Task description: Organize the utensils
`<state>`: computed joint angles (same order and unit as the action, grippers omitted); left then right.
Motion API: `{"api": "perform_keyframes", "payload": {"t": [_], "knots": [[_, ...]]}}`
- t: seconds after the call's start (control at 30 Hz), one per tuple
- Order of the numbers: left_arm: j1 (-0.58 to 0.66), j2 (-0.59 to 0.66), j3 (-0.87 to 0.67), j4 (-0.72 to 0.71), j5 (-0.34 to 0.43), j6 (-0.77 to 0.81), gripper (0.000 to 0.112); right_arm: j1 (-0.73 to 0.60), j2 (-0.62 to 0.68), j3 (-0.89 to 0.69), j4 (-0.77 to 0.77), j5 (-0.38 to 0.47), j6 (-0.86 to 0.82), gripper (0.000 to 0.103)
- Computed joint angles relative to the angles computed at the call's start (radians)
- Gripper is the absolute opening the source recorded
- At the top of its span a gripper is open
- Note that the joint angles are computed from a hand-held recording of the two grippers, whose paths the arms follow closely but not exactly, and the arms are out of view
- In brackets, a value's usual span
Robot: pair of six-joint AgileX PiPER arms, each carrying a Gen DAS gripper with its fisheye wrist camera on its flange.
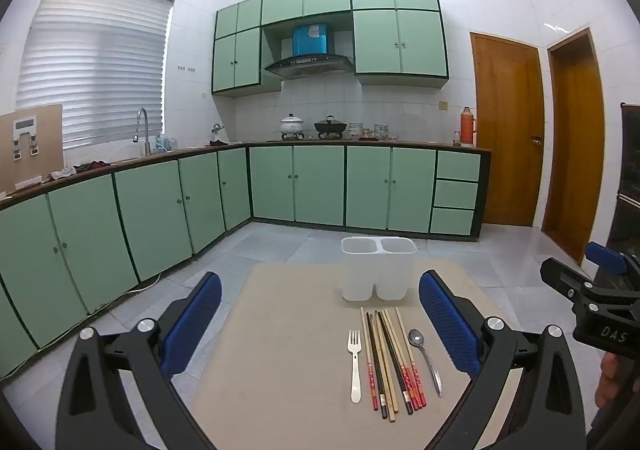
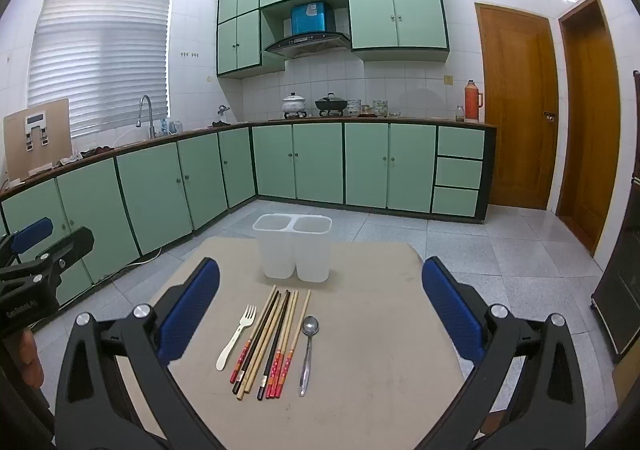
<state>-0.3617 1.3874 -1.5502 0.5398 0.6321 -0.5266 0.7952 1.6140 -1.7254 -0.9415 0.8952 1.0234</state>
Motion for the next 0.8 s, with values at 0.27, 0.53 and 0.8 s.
{"api": "perform_keyframes", "payload": {"t": [0.27, 0.53, 0.8], "knots": [[-0.007, 0.012, -0.018, 0.029, 0.017, -0.022, 0.097, 0.001, 0.004, -0.002, 0.0, 0.002, -0.001, 0.098], [-0.019, 0.001, 0.032, 0.07, -0.02, -0.073, 0.097, 0.001, -0.001, 0.001, 0.001, 0.003, 0.001, 0.098], [-0.018, 0.001, 0.044, 0.077, -0.028, -0.081, 0.097, 0.001, -0.001, 0.001, 0.001, 0.002, 0.003, 0.098]]}}
